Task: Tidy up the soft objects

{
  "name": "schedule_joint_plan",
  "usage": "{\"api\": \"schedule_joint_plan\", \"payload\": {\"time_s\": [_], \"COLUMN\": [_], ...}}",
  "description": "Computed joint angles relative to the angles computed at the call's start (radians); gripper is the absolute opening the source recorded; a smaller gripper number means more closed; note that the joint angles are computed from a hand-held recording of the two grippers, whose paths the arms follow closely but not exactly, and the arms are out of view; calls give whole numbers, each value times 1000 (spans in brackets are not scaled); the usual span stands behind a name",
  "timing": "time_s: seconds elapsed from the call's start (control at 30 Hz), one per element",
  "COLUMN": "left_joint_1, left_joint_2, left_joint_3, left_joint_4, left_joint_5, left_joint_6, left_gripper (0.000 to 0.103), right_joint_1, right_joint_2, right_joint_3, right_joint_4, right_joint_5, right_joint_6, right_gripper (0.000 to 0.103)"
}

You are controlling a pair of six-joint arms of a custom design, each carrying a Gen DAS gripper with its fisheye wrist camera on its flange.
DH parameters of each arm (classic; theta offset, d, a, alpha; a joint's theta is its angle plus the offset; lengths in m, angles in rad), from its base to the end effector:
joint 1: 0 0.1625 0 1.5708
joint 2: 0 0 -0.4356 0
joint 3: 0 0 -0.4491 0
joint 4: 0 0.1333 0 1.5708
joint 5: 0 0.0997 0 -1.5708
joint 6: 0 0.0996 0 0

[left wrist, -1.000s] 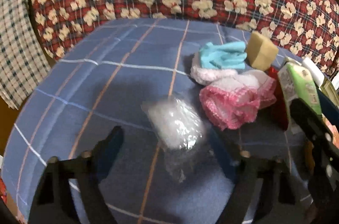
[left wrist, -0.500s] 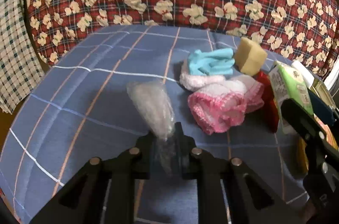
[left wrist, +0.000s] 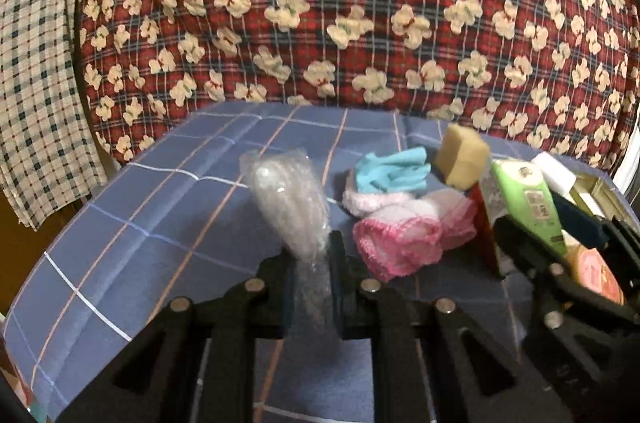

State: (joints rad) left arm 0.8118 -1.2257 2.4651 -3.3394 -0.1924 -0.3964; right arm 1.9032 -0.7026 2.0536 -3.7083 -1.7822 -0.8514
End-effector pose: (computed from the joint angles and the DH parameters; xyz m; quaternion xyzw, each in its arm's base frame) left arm -0.1002 -0.4414 0.1816 -0.0293 0.7627 -0.5043 0.4040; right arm 0.2922 -0.5018 0.0075 0.4789 -0.7848 0.3433 0.1920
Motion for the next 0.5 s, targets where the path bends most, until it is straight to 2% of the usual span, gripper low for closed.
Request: {"api": "schedule_joint_plan", "payload": {"time_s": [0.17, 0.37, 0.5], "left_joint_1": [10, 3, 4], "left_joint_2": [24, 89, 116], "left_joint_3": [-24, -50, -70], "left_joint_4": [-19, -168, -222], "left_joint_5": [-13, -6, -24], "left_joint_6": [13, 92, 129], "left_gripper": [12, 12, 13], "right_joint_1": [-5, -8, -13], "right_joint_2": [-5, -2, -2], "right_joint_3": [-16, -3, -10], "right_joint_4": [37, -19, -24], "right_joint_5": [-1, 21, 20], "right_joint_6": [19, 5, 13], "right_gripper": [57, 57, 57]}}
